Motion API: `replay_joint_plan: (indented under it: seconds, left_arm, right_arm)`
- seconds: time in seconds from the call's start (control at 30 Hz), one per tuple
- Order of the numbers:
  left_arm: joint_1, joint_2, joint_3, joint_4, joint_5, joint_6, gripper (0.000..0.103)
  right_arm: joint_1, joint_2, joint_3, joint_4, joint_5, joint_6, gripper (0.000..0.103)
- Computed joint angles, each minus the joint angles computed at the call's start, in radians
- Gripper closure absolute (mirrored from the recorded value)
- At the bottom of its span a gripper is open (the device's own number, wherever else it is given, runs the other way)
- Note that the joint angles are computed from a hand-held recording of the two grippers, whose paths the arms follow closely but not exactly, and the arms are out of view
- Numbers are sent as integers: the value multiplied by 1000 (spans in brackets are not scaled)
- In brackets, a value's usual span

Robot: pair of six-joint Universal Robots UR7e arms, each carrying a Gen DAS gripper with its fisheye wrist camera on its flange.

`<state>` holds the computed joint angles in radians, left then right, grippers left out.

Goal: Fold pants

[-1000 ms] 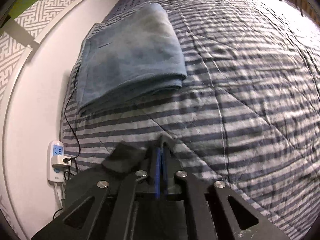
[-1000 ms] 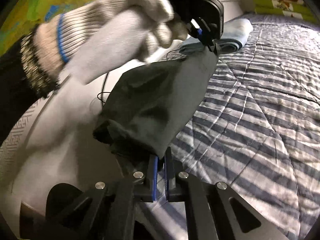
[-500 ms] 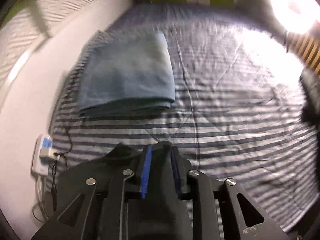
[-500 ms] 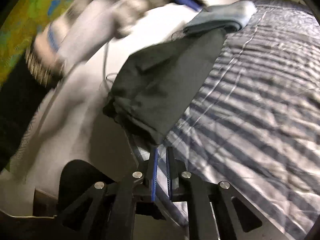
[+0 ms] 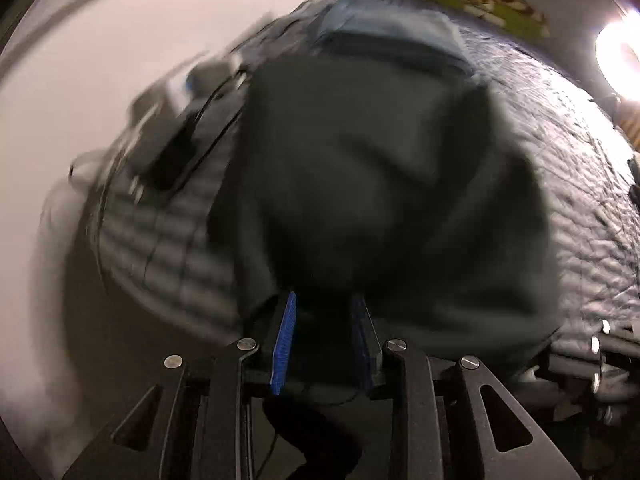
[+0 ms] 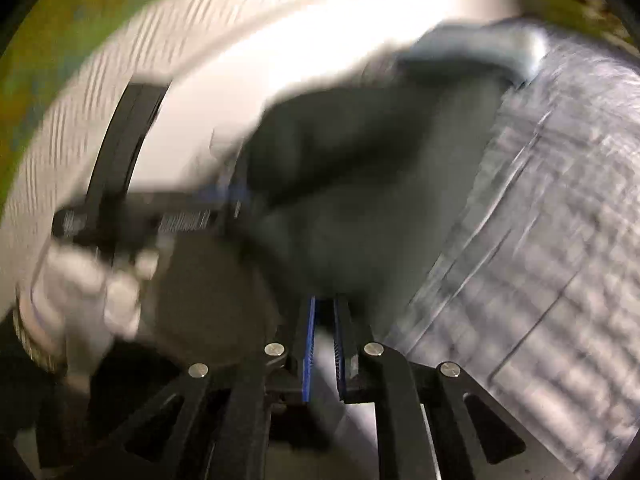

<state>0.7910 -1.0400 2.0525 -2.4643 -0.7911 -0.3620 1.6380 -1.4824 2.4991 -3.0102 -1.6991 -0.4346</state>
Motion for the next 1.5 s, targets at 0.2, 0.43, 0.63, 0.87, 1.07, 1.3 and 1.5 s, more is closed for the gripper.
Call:
replay_joint_plan:
  seconds: [0.2, 0.43, 0.63, 0.87, 1.07, 1.3, 1.5]
  left_arm:
    - [-24, -80, 54, -202, -5, 32, 74]
    - [37, 78, -172, -324, -65, 206, 66]
    - [123, 222, -346, -291, -68, 196, 66]
    - [182, 246, -399, -328, -125, 217, 41]
    - [173, 175, -328, -408, -140, 220, 43]
    - [130, 145, -244, -382, -171, 299, 43]
    - [165, 88, -232, -383, -105, 201, 41]
  right_arm:
    - [48, -155, 0, 212, -21, -64, 92]
    - [92, 13, -251, -14, -42, 48, 75]
    - [48, 249, -470, 57, -155, 139, 75]
    - [33, 273, -453, 44, -274, 146, 75]
    - [111, 120, -234, 0, -148, 89, 75]
    - [188, 182, -65, -111, -258, 0, 72]
    - [220, 48, -43, 102, -274, -34, 72]
